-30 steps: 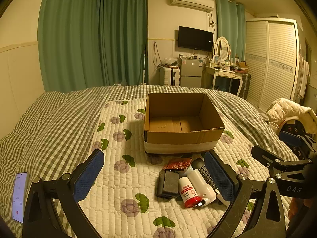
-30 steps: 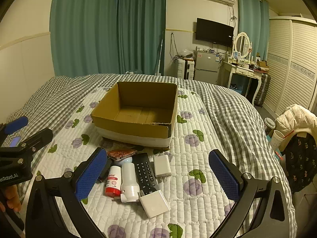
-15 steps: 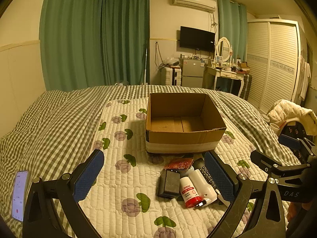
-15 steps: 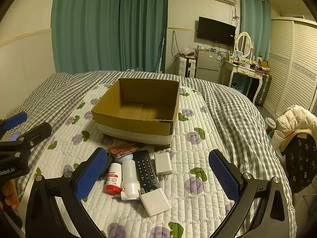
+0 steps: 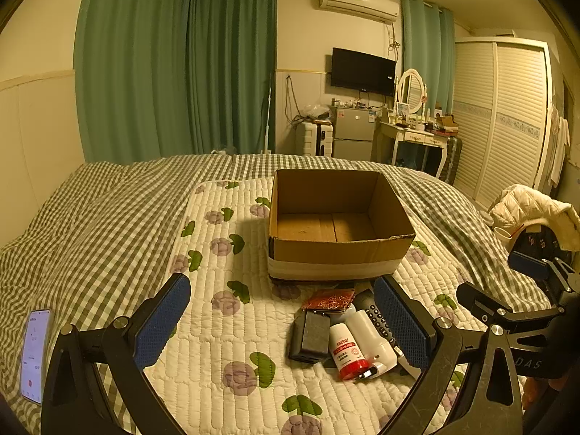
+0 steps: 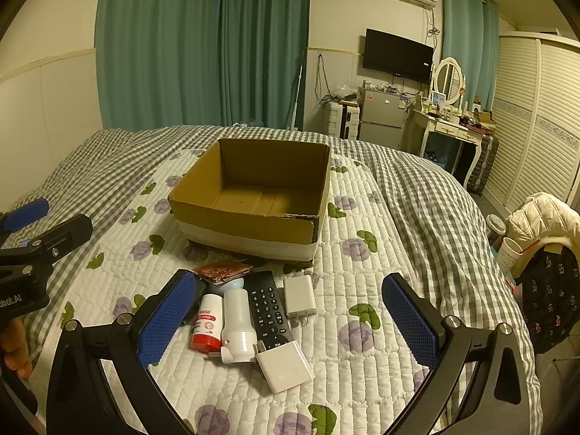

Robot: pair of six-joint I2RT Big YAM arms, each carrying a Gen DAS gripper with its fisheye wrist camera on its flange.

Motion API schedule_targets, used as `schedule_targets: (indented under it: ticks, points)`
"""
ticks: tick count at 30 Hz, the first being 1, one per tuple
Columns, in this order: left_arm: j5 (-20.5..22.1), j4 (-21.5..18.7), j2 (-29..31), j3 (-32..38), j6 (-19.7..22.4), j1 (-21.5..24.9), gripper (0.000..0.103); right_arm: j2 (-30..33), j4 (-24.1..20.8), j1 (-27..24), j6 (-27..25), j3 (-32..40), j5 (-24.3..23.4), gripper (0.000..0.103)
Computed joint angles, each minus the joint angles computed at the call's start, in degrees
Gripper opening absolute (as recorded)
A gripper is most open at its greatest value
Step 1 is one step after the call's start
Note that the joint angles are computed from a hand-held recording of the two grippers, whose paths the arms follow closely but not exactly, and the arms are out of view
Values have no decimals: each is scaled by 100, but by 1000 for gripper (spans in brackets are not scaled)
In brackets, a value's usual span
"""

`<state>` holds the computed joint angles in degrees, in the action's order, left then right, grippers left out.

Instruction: Organize rigid objects

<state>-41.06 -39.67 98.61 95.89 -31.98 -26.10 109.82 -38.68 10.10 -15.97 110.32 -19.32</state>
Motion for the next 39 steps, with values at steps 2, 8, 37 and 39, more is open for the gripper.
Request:
schedule_targets:
  ticks: [2, 8, 37, 39]
  points:
    - [-7, 0, 1, 0, 1, -2, 103, -1, 5, -2, 5, -3, -6, 103]
    - [-10, -2, 3, 0, -3, -4, 103, -1, 4, 0, 8, -2, 2, 103]
    - [-65, 140, -117, -210, -34, 52, 103, -41, 57, -3, 16, -61, -171, 103]
    - [-18, 102, -101, -226, -95, 87, 103, -27, 29, 11, -28, -48, -136, 103]
